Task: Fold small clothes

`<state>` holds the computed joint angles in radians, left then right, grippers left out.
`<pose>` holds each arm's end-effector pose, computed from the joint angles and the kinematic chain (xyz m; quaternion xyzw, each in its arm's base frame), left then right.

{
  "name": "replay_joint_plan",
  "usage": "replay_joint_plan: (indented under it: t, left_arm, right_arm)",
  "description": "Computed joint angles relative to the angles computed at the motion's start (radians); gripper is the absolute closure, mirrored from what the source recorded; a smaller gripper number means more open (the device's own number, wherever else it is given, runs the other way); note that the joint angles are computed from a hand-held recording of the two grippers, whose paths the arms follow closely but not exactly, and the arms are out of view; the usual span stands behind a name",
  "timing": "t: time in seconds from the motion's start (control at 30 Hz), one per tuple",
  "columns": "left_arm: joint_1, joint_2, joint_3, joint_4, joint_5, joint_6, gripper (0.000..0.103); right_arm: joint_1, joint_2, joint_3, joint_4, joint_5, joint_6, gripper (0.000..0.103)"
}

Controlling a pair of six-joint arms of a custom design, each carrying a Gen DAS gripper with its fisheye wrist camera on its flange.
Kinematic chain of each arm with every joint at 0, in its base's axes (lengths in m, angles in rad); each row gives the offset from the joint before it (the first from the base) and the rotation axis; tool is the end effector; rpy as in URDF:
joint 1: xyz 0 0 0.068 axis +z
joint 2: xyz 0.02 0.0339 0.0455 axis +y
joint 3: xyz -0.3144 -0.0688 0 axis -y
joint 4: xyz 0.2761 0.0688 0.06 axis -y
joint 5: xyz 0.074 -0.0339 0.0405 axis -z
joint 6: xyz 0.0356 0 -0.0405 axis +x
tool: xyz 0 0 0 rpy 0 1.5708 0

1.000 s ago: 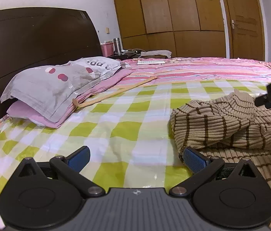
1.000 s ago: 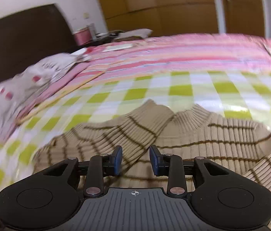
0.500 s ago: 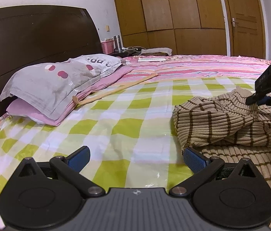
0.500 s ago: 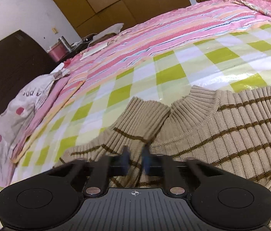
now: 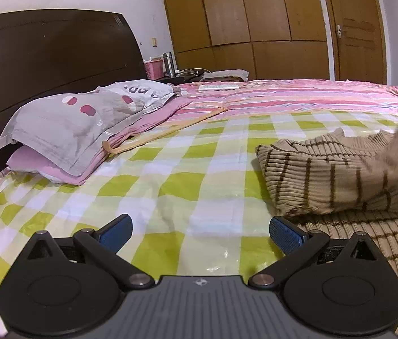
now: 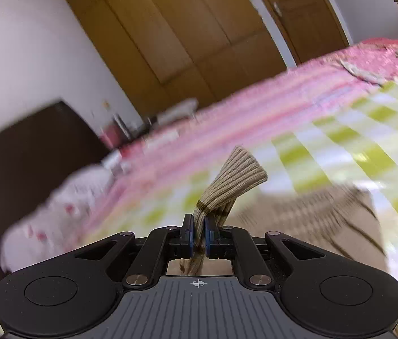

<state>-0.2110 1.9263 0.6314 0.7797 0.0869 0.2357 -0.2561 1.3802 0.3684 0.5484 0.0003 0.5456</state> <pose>0.3491 -0.0779 0.1050 0.2125 0.8368 -0.0313 0.5036 0.2474 -0.0648 0.1710 0.3320 0.7831 0.0757 0.5204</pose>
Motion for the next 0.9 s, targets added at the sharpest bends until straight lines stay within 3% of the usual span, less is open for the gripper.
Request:
replay_joint_plan:
  t: [0.13,0.3,0.37,0.43,0.47,0.63,0.8,0.87,0.9]
  left_arm:
    - [-0.013,-0.003,-0.022,0.035,-0.010,0.025,0.000]
    - [-0.025,0.001,-0.030,0.055,-0.004,0.040,0.000]
    - [-0.027,0.001,-0.020,0.051,0.005,0.026,0.000]
    - [-0.030,0.001,0.003,0.024,0.021,0.005,0.000]
    - [-0.034,0.003,0.015,0.013,0.019,-0.003,0.000]
    - [-0.067,0.043,0.045,0.052,-0.003,0.017,0.000]
    - [-0.091,0.094,0.087,0.030,-0.010,0.043,0.000]
    - [-0.093,0.104,0.100,0.005,-0.007,0.061,0.000]
    - [-0.097,0.109,0.103,0.000,-0.015,0.068,0.000]
  right_arm:
    - [0.047,0.002,-0.054,-0.053,0.162,-0.089,0.090]
    - [0.060,-0.101,-0.077,-0.116,0.212,-0.135,0.088]
    - [0.083,-0.101,-0.060,-0.096,0.183,-0.211,0.084]
    - [0.115,-0.024,0.017,-0.107,0.101,-0.304,0.069]
    - [0.126,0.037,0.070,-0.123,0.041,-0.353,0.067]
    - [0.185,0.305,0.295,-0.181,-0.081,-0.575,0.067]
    - [0.194,0.424,0.436,-0.303,-0.164,-0.669,0.068]
    - [0.207,0.455,0.471,-0.346,-0.130,-0.720,0.072]
    - [0.212,0.461,0.471,-0.347,-0.109,-0.734,0.086]
